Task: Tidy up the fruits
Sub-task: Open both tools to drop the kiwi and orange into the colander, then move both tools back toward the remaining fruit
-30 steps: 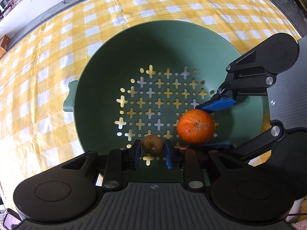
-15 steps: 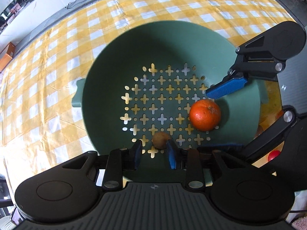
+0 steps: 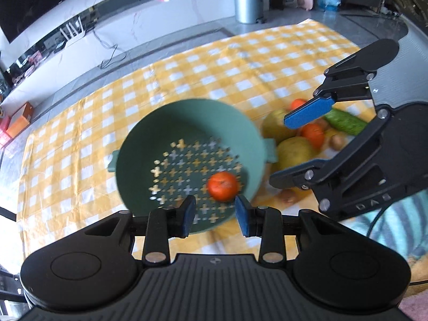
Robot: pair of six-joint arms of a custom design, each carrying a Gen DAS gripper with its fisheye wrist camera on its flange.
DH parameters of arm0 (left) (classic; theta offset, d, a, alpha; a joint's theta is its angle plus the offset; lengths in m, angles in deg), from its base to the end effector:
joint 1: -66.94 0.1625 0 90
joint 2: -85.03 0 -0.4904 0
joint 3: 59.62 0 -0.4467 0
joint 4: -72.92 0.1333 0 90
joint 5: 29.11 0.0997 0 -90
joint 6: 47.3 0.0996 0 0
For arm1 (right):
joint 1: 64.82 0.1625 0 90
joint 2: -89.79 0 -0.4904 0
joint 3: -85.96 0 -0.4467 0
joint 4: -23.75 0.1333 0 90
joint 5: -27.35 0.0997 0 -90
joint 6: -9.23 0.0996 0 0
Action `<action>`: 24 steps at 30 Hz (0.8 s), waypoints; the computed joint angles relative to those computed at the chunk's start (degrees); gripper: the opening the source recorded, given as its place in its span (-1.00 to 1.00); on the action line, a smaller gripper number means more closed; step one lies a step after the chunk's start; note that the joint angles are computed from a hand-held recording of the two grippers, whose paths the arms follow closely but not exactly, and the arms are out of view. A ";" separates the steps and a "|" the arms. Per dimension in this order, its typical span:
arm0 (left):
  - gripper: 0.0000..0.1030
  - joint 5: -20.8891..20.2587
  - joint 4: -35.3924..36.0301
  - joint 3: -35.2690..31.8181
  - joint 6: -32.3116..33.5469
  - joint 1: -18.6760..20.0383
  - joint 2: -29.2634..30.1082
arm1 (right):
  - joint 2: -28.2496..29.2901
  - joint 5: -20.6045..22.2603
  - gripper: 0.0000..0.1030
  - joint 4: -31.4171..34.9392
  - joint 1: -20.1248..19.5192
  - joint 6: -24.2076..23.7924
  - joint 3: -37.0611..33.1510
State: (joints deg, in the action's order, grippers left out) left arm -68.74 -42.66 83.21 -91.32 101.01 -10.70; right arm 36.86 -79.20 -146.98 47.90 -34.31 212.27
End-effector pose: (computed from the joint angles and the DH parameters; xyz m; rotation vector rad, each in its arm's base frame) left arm -0.1512 -0.3558 0.2276 0.4336 2.2179 -0.5354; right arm 0.3032 -0.4525 0.0438 1.5261 -2.3868 0.1045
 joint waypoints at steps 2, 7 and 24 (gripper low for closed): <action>-0.20 -0.17 -1.27 0.80 -0.92 -2.29 0.15 | -2.63 0.86 0.18 -2.29 -0.86 0.87 2.49; -0.18 0.50 -4.68 3.21 -5.59 -7.34 2.76 | -7.91 2.97 0.18 -11.60 -3.60 2.12 9.25; -0.18 2.28 -16.11 8.27 -14.12 -14.26 15.58 | -4.16 4.60 0.24 -48.31 -13.73 4.16 25.24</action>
